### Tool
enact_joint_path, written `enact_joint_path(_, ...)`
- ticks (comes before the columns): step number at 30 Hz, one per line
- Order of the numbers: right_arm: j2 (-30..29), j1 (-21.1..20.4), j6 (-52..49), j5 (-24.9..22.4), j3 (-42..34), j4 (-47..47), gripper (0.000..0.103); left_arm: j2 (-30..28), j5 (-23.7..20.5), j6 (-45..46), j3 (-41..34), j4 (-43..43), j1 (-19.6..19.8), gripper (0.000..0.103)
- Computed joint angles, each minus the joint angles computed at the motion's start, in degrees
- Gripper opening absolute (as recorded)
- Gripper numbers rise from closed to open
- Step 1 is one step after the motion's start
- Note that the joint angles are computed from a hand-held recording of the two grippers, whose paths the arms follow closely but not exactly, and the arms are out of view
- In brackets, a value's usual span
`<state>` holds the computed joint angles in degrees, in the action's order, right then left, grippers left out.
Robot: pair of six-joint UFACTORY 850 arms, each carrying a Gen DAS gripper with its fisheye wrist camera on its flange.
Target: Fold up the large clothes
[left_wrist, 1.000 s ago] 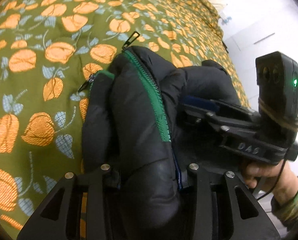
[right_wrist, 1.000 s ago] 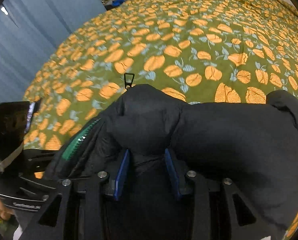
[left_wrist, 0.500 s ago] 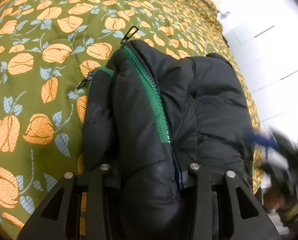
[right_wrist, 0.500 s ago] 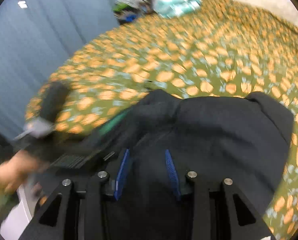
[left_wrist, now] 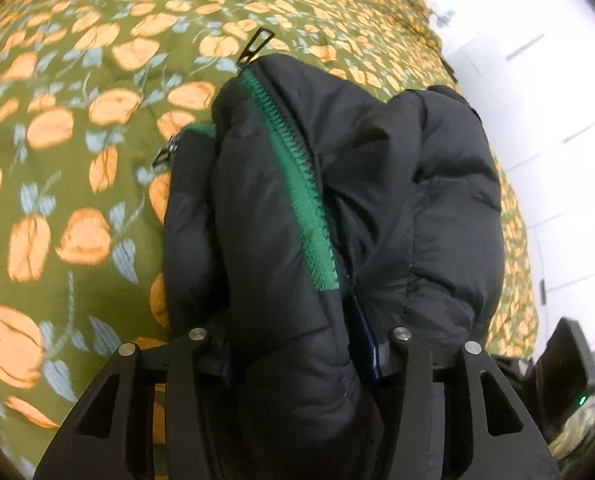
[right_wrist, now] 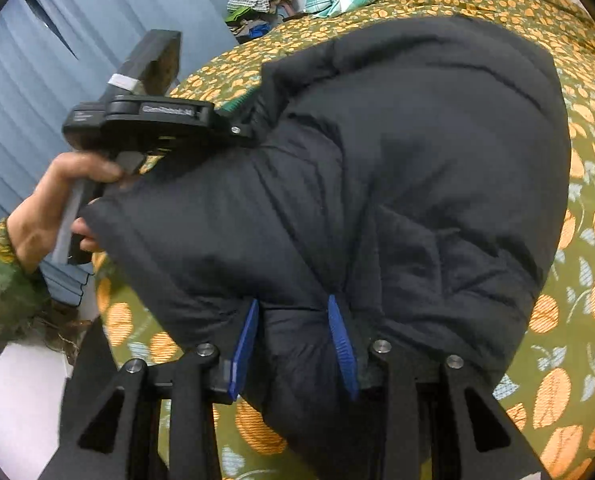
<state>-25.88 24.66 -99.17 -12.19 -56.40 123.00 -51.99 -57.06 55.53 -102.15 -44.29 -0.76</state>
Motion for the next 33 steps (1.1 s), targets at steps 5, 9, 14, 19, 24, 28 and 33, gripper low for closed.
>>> enact_joint_path(5,0.4,1.2,-4.6,3.2,-0.7,5.0,0.036,1.3,1.4,-2.9,1.2,0.0,0.0,0.054)
enact_joint_path(9,2.2,1.6,-9.8,2.9,1.1,10.3,0.036,3.3,-2.3,-2.4,0.0,-1.9,2.1,0.056)
enact_joint_path(14,3.0,1.7,-13.0,2.5,2.2,14.3,0.038,2.4,-12.3,0.0,-3.0,-3.3,3.6,0.07)
enact_joint_path(19,3.4,1.6,-14.6,2.0,2.8,15.8,0.038,9.5,6.8,0.3,6.4,10.4,-2.4,0.074)
enact_joint_path(24,3.1,1.6,-11.2,2.6,2.1,11.9,0.038,5.8,9.7,-10.4,3.3,17.1,-2.8,0.094)
enact_joint_path(28,2.8,2.2,-11.6,4.1,1.3,11.9,0.038,1.5,4.0,-12.3,-1.7,15.6,-1.7,0.103)
enact_joint_path(33,4.4,2.5,-12.6,4.4,1.6,14.0,0.041,-8.1,-10.4,-11.1,-12.7,9.3,0.7,0.103)
